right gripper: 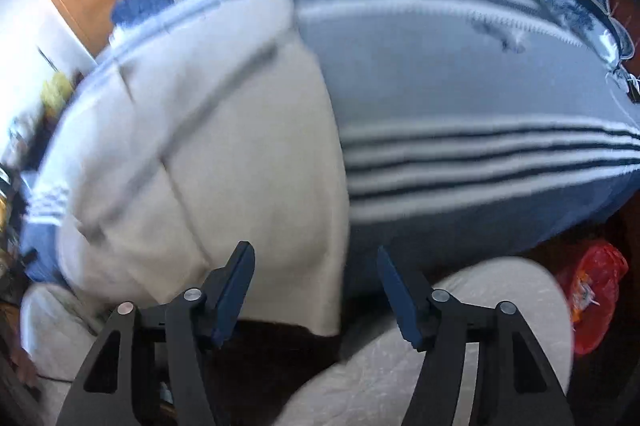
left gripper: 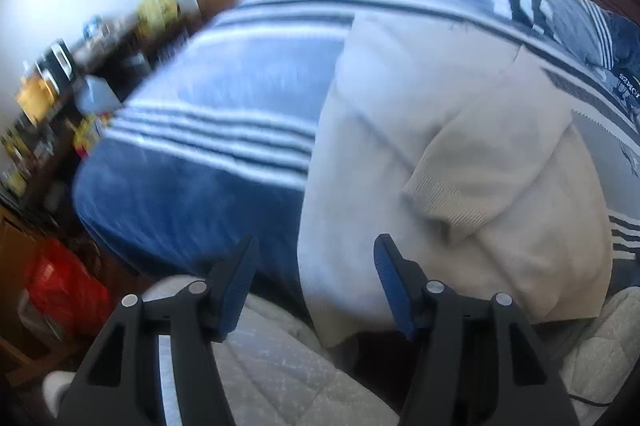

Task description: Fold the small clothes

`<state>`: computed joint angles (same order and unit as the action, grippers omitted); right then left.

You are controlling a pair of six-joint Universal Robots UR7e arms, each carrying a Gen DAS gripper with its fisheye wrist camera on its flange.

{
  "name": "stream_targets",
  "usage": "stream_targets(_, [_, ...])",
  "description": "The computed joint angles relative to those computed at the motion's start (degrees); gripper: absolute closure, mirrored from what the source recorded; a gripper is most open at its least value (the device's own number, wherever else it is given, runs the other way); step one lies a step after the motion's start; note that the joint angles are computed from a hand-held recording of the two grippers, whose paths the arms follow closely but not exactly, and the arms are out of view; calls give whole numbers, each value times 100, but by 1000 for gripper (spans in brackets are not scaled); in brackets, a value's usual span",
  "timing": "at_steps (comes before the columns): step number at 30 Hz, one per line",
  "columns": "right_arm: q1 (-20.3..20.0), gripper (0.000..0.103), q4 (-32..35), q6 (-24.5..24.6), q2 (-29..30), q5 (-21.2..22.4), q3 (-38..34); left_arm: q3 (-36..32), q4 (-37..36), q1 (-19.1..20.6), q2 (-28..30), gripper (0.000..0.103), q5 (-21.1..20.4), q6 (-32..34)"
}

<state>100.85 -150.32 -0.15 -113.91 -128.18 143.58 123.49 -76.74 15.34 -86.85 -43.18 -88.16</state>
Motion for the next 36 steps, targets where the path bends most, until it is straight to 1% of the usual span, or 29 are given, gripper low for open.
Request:
stream_targets(1, [169,35,98,64,-16,2,-112,-169,122,-61,104,41,50,33])
stream_targets(2, [348,35,130,152,27,-81,-193,-365,288,-127,232,34,96,13])
stream_targets(3, [620,35,156,271,119,-245,-328,-481,406,-173,302,31,136,-17])
stream_targets(5, [1009,31,208,408,287,-405,-556,-827,480,-280,484,29,293,77])
stream_targets(6, [1200,28,242,484,383,-466,-678,-920,475,-307,504,24,329,112])
stream_targets(7, [1419,24,231,584,531,-542,-801,-1071,487,-340,563,21,387,136])
stream_targets(9, [1757,18,191,630,772,-619,-1032,-1318,546,-394,690,19,517,180])
stream_targets(11, [1966,16,204,592,980,-612,-1274,-1578,635,-426,839,19,697,272])
stream_targets(13, [2116,14,303,427,1097,-417,-1524,-1804,748,-411,1005,19,825,341])
stream_targets(16, [2291,13,227,225,1322,-429,-1824,-2028,815,-373,1157,18,1004,481])
stream_targets(18, [2307,13,135,40,1456,-406,-1995,-2108,731,-310,1193,18,1141,643])
stream_targets(20, [2296,12,57,-36,1561,-361,-2135,-2223,742,-250,1268,18,1274,696])
stream_targets(22, [2191,12,43,-88,1657,-175,-2308,-2338,724,-153,1364,18,1387,803])
stream_targets(24, [2067,12,28,-130,1764,-13,-2472,-2377,546,-34,1422,18,1493,988])
stream_targets(27, [1919,12,-61,-258,1998,13,-2665,-2455,324,162,1549,18,1597,1234])
stream_targets(28, [1878,12,-93,-288,2081,0,-2717,-2467,189,239,1589,18,1616,1367])
stream_targets(31, [1682,12,-177,-407,2309,135,-2853,-2511,-166,457,1720,18,1692,1683])
stream_targets(36, [1357,12,-347,-684,2746,266,-3079,-2575,-1013,863,1988,18,1761,2465])
